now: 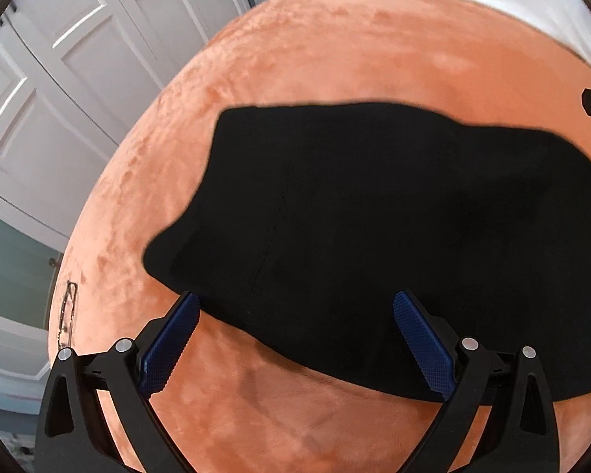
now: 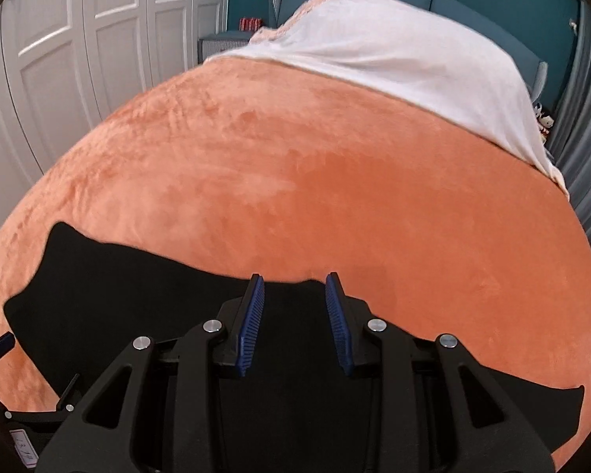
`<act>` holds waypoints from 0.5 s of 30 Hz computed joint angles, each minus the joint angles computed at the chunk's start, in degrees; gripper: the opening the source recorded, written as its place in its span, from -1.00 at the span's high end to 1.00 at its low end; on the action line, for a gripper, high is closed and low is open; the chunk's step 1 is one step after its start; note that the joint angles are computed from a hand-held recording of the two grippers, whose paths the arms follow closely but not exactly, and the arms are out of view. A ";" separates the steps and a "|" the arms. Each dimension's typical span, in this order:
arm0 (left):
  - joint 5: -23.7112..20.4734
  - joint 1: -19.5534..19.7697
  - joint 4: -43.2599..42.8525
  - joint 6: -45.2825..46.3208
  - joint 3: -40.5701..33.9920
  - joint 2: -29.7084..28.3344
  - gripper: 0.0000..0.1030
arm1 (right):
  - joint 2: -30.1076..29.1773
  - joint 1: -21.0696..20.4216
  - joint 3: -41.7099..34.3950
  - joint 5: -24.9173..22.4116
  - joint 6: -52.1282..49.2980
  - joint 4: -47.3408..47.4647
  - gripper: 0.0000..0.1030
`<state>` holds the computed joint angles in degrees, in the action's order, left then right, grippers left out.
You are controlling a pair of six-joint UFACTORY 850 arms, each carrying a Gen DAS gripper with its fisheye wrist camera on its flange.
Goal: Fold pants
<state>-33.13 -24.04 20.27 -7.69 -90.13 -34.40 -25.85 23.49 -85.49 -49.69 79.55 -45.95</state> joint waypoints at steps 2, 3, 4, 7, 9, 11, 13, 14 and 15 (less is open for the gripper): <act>-0.86 -0.16 1.64 -1.37 -0.45 -1.00 -0.90 | -1.68 -1.06 -0.29 1.50 -2.84 2.60 0.38; -0.64 -0.11 1.66 -1.37 -0.30 -1.07 -0.90 | -2.96 -1.90 -0.65 2.92 -5.55 5.29 0.38; -0.37 -0.08 1.90 -1.56 -0.07 -1.10 -0.90 | -4.56 -2.85 -1.18 4.46 -8.53 8.53 0.38; 0.41 -0.11 2.37 -1.46 0.27 -1.21 -0.90 | -9.04 -4.63 -3.65 6.21 -13.83 12.79 0.38; 0.78 -0.11 2.34 -1.22 0.47 -1.24 -0.90 | -10.91 -5.48 -5.82 6.60 -14.06 11.87 0.38; 0.60 0.12 0.99 -0.16 0.09 -1.55 -0.90 | -10.31 -5.85 -6.51 7.66 -12.99 11.13 0.38; 0.15 0.25 -0.06 0.66 -0.35 -1.83 -0.90 | -10.09 -5.74 -6.10 6.76 -11.45 8.75 0.36; -0.19 0.22 0.00 0.73 -0.44 -1.79 -0.90 | -10.08 -6.31 -4.26 8.04 -13.70 11.13 0.39; -0.43 0.20 0.16 0.67 -0.48 -1.61 -0.90 | -7.98 -6.79 -1.56 11.44 -13.54 12.06 0.40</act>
<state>-33.55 -23.84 20.44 -7.01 -90.60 -36.01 -33.83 16.70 -87.05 -38.24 66.01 -33.89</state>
